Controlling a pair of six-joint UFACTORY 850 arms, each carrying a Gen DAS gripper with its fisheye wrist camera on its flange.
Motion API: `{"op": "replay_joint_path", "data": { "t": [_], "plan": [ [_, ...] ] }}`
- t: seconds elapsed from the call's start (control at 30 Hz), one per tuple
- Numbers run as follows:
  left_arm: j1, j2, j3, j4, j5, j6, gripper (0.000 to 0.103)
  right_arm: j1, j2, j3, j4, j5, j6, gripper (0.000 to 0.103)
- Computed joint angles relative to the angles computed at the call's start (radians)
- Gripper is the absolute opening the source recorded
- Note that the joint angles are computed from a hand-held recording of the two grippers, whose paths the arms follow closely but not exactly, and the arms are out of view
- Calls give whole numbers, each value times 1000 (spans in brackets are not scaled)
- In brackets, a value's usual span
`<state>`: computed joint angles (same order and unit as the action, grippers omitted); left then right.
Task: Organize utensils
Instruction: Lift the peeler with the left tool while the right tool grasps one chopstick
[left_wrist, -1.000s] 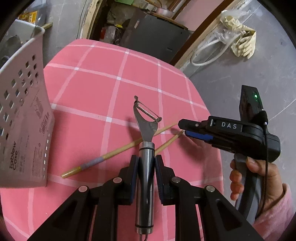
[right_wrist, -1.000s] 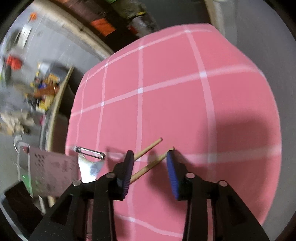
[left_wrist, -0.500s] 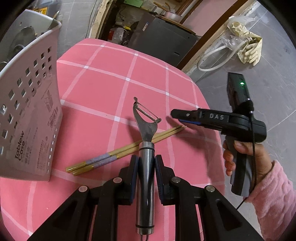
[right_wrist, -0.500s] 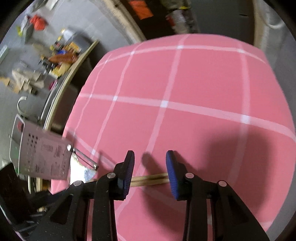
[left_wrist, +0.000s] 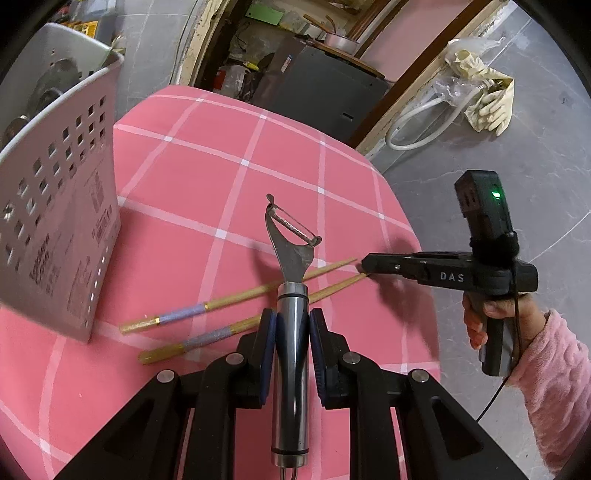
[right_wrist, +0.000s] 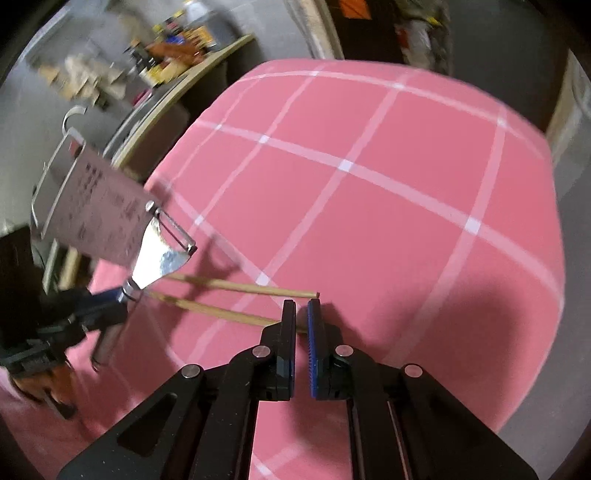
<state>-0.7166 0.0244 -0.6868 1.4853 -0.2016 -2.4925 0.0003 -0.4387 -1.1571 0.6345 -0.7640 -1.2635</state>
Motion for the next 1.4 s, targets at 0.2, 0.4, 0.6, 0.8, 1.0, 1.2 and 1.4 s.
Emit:
{"op": "replay_joint_path", "data": {
  "t": [0.2, 0.4, 0.6, 0.8, 1.0, 1.2, 1.4],
  "plan": [
    [-15, 10, 16, 0, -17, -33, 18, 30, 23, -3, -85, -11, -105, 31],
    [-39, 28, 32, 1, -63, -73, 18, 82, 51, 27, -164, 77, -180, 31],
    [-65, 31, 37, -14, -110, -109, 18, 121, 40, 11, -209, 111, -229, 31],
    [-75, 35, 43, -9, -122, -137, 18, 129, 6, -27, -240, 57, -217, 35],
    [-83, 40, 48, -7, -131, -148, 18, 116, 14, -46, -321, 27, -176, 24],
    [-84, 59, 59, 23, -123, -160, 18, 106, 60, -46, -428, 0, -52, 6],
    [-84, 68, 68, 101, -90, -211, 18, 49, 105, -18, -445, -28, 26, 5]
  ]
}}
